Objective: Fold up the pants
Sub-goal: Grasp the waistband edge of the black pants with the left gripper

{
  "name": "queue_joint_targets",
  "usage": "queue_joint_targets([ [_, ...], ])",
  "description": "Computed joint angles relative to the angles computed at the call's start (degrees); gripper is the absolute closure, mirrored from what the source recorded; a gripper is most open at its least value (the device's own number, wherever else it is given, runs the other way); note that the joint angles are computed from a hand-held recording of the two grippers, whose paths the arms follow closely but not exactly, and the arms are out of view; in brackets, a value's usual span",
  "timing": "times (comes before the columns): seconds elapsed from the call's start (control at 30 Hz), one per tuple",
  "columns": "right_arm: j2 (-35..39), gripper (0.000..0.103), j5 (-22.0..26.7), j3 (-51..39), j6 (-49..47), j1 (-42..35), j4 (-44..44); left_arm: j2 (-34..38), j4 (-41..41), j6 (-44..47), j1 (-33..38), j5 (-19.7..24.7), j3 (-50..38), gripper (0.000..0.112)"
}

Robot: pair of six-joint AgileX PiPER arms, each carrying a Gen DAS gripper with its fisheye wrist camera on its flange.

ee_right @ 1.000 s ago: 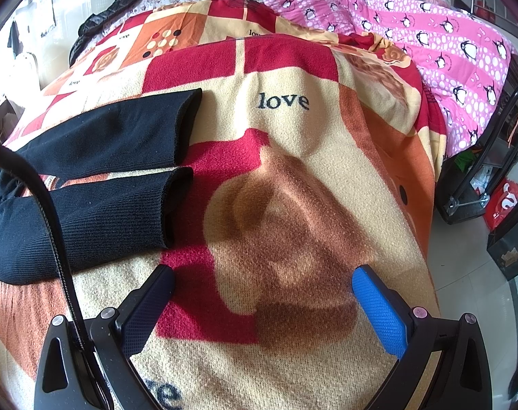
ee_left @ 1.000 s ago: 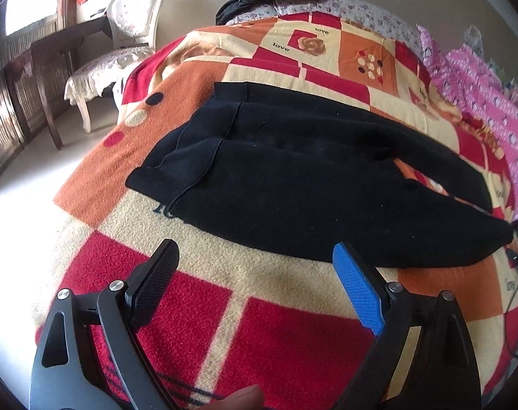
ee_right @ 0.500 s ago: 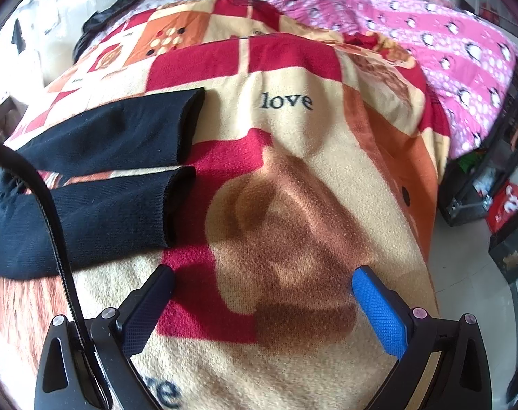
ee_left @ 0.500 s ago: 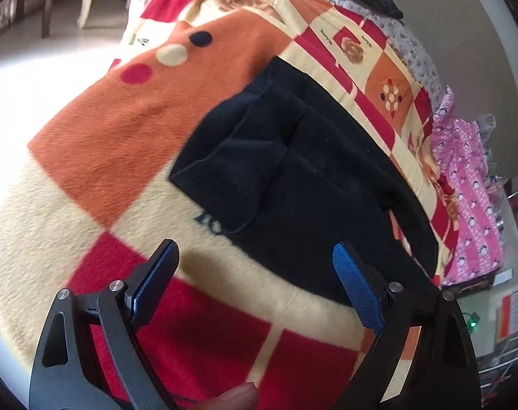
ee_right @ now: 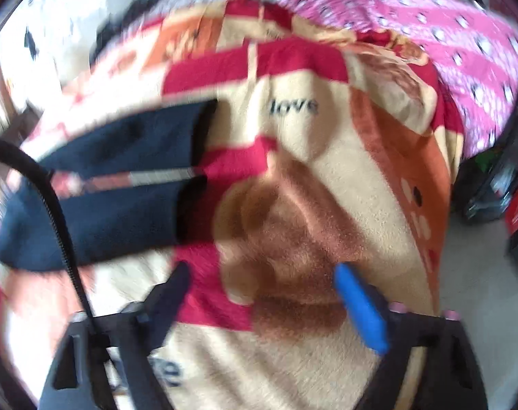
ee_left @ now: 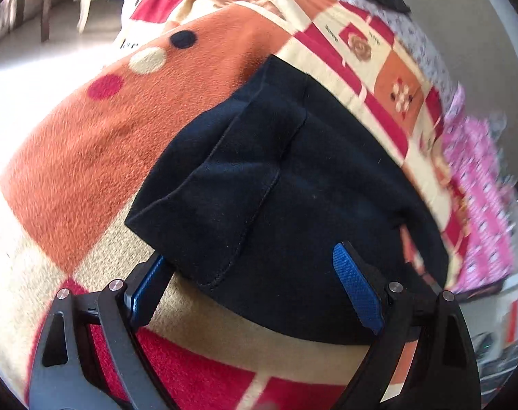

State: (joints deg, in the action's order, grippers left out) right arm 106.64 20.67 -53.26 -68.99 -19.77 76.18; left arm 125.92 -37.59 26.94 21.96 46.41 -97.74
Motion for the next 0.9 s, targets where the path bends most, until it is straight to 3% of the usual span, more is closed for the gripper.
queue_joint_targets([
  [0.1,-0.4,0.023,11.3,2.6,-8.8,-5.2,13.0,-1.5,3.3,0.4,-2.3,-6.2,3.5,0.020],
  [0.2,4.0,0.023,23.4,-0.9,-7.4,-7.5,12.2,-2.6,3.4,1.1,-3.5,-11.3,6.7,0.020],
  [0.3,11.4,0.023,31.6,-9.6,4.3,-7.4,5.9,-3.4,0.1,5.2,-5.1,-18.9,10.9,0.020],
  [0.4,13.0,0.023,31.6,-10.7,8.6,-6.6,8.5,-3.0,-1.4,6.7,-5.5,-20.9,11.2,0.023],
  [0.43,14.8,0.023,33.5,-12.2,9.1,-6.2,9.0,-3.1,-1.4,6.3,-5.7,-22.0,11.5,0.027],
  [0.47,16.3,0.023,34.5,-13.8,9.6,-5.6,8.9,-3.3,0.9,3.6,-6.2,-23.6,12.0,0.040],
  [0.5,16.4,0.025,33.5,-14.8,10.2,-4.8,8.4,-3.6,2.8,1.4,-6.3,-24.9,12.6,0.048],
  [0.53,16.4,0.034,32.5,-15.7,9.9,-3.9,8.6,-3.6,3.2,0.6,-6.2,-25.4,12.9,0.052],
  [0.57,17.5,0.044,33.1,-17.1,9.5,-3.4,8.6,-3.8,3.6,-0.3,-6.1,-26.0,13.2,0.065],
  [0.6,17.9,0.074,32.3,-17.9,10.5,-2.7,7.6,-3.7,1.7,0.6,-5.4,-26.0,13.3,0.074],
  [0.63,16.7,0.089,29.9,-17.1,11.8,-2.1,6.4,-3.7,-1.6,3.0,-4.7,-25.5,13.4,0.077],
  [0.73,8.4,0.093,24.9,-10.5,6.1,-1.9,7.5,-3.4,-10.9,9.9,-2.7,-23.6,13.9,0.082],
  [0.83,1.4,0.094,23.3,-6.0,2.4,-1.9,9.8,-3.2,-8.5,8.5,-2.8,-24.2,13.3,0.082],
  [0.9,-1.9,0.085,14.6,-5.5,5.2,-0.6,6.2,-3.2,-7.0,7.8,-3.0,-24.6,13.4,0.081],
])
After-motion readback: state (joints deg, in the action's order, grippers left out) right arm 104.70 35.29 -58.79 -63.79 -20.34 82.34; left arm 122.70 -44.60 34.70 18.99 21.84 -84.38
